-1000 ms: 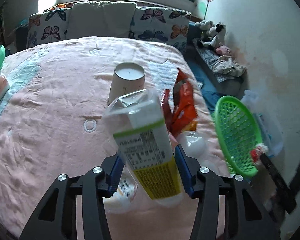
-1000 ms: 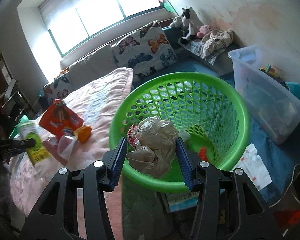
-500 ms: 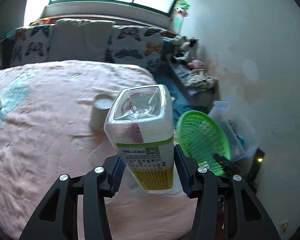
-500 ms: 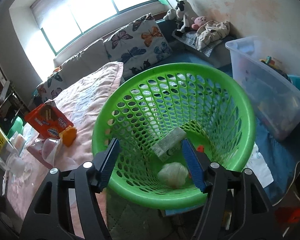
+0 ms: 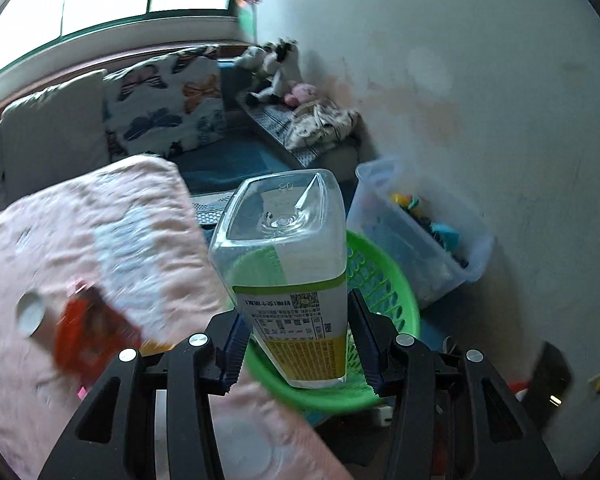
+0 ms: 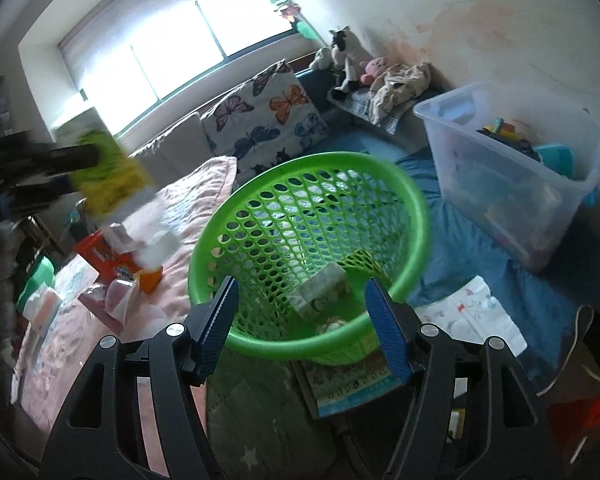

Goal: Collect trash
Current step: 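Drop the plastic bag and bottle into the green basket with both tools, then grasp the clear round container with the left tool while the right tool grasps the clear lid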

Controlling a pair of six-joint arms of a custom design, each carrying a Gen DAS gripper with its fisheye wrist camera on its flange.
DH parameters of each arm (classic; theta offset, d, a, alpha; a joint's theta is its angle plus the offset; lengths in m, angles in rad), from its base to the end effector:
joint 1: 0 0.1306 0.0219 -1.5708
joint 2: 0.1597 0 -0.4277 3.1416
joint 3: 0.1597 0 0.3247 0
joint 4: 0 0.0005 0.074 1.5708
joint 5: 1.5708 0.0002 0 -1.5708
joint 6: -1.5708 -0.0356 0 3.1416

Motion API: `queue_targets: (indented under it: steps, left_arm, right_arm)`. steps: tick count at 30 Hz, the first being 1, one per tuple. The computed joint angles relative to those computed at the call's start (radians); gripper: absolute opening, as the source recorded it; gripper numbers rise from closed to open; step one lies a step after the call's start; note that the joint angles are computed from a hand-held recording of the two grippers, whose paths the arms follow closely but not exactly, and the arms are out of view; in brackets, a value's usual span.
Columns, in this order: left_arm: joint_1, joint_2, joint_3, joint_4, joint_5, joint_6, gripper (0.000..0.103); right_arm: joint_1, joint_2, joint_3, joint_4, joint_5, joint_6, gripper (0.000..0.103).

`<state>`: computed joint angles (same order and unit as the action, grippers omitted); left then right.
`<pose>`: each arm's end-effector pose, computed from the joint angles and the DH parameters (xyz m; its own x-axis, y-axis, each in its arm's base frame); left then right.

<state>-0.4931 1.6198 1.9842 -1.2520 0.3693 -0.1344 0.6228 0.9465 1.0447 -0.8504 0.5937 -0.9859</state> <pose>0.4177 -0.2396 0.5815 -0.5910 0.4594 -0.6631 0.7279 0.6580 -0.1928 0.1978 0.1169 0.4739 -0.4329 0.5400 -0.7218 0.3790 0.8356 0.3978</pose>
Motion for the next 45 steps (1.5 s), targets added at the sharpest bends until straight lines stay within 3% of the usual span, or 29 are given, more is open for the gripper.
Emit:
queue_targets:
  steps: [10, 16, 19, 22, 35, 45]
  left_arm:
    - [-0.140, 0.158, 0.017, -0.027, -0.184, -0.059, 0.046]
    - [-0.160, 0.212, 0.018, -0.074, -0.204, -0.052, 0.048]
    - [-0.166, 0.202, -0.007, -0.072, -0.218, -0.081, 0.062]
    - [-0.158, 0.172, -0.044, -0.045, -0.202, -0.085, 0.062]
    - [-0.010, -0.068, -0.231, 0.053, -0.113, -0.090, 0.062]
    - [0.214, -0.205, -0.350, 0.099, -0.034, -0.119, 0.062]
  right_arm:
    - [-0.023, -0.046, -0.078, 0.011, -0.037, -0.071, 0.066]
    - [-0.035, -0.044, -0.096, 0.032, -0.061, -0.075, 0.066]
    - [-0.036, -0.045, -0.098, 0.032, -0.062, -0.075, 0.066]
    - [-0.033, -0.049, -0.100, 0.035, -0.060, -0.079, 0.066]
    - [0.108, 0.019, -0.009, 0.010, -0.012, -0.084, 0.066]
    - [0.167, 0.150, 0.097, 0.040, -0.064, 0.004, 0.068]
